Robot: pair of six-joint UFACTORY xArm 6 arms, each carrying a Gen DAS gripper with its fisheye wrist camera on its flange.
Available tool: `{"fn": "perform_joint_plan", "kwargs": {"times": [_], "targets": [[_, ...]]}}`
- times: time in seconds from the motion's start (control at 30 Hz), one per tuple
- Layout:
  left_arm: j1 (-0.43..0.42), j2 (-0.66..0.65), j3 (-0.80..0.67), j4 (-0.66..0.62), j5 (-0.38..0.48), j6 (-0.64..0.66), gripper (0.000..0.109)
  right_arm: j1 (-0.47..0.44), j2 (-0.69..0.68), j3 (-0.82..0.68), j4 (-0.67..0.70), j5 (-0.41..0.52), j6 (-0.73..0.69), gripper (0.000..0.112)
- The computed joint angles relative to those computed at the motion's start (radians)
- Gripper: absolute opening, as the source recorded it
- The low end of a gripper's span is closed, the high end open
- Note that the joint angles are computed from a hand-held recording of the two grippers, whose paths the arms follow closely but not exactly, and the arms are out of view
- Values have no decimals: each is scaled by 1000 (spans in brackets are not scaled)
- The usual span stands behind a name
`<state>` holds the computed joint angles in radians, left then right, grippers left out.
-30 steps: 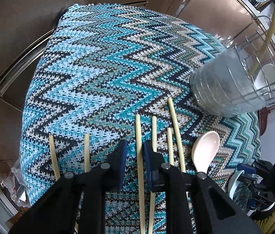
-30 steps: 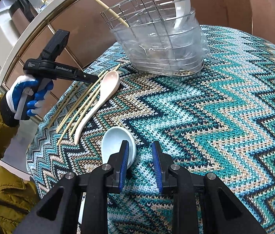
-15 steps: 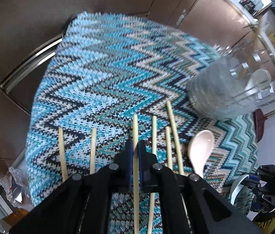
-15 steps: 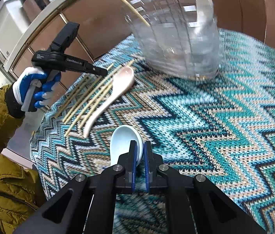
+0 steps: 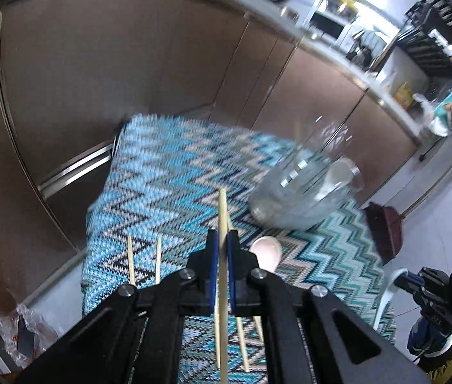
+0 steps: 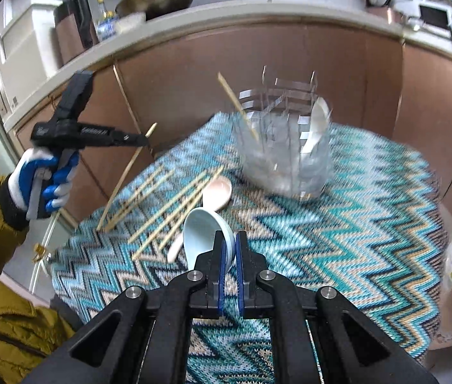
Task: Organize utensils
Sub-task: 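Lower the chopstick into the rack with the left tool while the right tool places the spoon there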
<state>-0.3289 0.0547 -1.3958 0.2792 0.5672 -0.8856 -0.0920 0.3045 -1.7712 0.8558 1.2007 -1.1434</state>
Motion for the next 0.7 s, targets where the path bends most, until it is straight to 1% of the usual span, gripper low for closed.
{"fn": "perform_joint_plan", "kwargs": {"times": [0.13,0.2,0.3,0.33,0.43,0.5,0.6,0.63,0.7], "targets": [[-11,-29,-28,80,-36,-48,5,9,-43,1,58,-87,16,6],[-19,-17,-74,121,-50,-70,5,23,-57,-6,82,-150,22,6],[-31,34,-184,201,-65,-97,5,55,-63,-23,103,-263,35,6],[-35,63,-236,223,-71,-101,5,72,-57,-38,109,-321,43,6],[-39,158,-391,279,-96,-115,5,95,-19,-102,146,-397,62,6],[-38,226,-494,334,-109,-145,5,123,18,-151,160,-484,64,6],[-31,351,-667,437,-128,-231,5,150,81,-228,171,-571,77,6],[-28,399,-731,474,-130,-265,5,165,112,-262,174,-617,78,6],[-25,481,-837,529,-128,-318,5,183,157,-311,178,-669,82,6]]}}
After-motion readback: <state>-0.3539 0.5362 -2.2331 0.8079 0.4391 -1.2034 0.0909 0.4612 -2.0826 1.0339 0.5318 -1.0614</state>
